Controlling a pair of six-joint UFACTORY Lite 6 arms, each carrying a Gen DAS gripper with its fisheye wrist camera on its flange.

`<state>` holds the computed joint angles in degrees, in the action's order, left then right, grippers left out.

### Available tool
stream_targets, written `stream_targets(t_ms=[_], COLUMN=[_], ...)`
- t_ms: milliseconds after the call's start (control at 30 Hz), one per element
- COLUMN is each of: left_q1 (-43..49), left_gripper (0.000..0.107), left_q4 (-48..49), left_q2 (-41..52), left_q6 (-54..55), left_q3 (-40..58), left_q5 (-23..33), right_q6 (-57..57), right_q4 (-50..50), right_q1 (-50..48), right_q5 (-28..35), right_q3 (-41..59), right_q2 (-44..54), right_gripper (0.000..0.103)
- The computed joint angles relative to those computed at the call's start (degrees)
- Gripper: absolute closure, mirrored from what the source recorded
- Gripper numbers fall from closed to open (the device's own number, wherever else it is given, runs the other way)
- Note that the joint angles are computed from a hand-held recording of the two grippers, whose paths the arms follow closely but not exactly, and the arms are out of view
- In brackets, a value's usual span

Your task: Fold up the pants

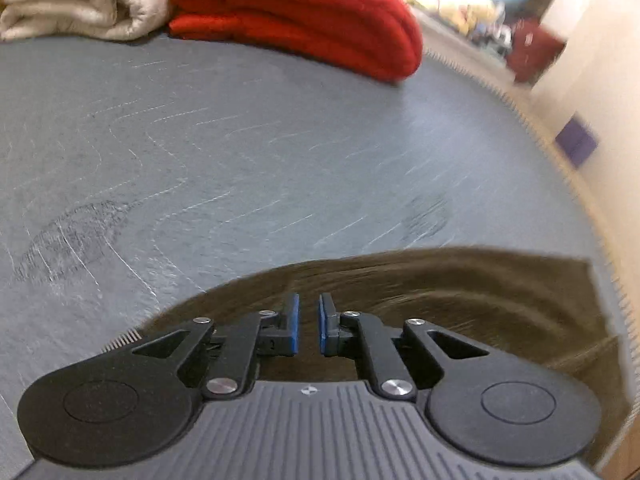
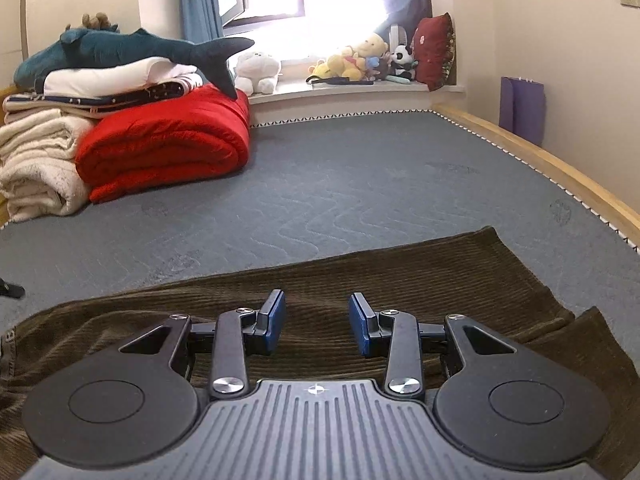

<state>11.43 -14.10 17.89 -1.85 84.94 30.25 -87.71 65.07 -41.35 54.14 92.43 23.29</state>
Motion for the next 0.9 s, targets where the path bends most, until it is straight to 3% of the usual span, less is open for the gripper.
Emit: stream_targets(t_ms=[33, 100, 367, 533, 900], left_q1=[-0.15, 0.06, 2.66, 5.33, 4.28], left_gripper=[0.086, 0.063, 0.039, 0.038, 0.038], left_q4=[1.18, 3.34, 4.72, -4.67, -4.62], left_q2=[1.3, 3.49, 11.61, 16.12, 15.75], left_q6=[0.51, -0.1, 1.14, 9.91, 14.96], left_q3=[0.95, 2.04, 5.54, 7.59, 3.88], left_q5=[-0.64, -2.34, -5.2, -3.29, -8.14], right_q6=[-0.43, -1.04, -1.83, -0.08, -0.45], right_q4=[0.01, -0.12, -2.23, -4.22, -4.84], right_q1=[0.19, 0.64, 3.41, 5.1, 5.24], right_q5=[-0.28, -0.51, -2.79, -4.64, -5.83], right_q3=[-0.37, 0.06, 1.19, 0.75, -2.15], right_q2=[-0.18, 0.32, 1.87, 2.0, -0.36], right_gripper=[0.065, 0.065, 0.065, 0.065, 0.065])
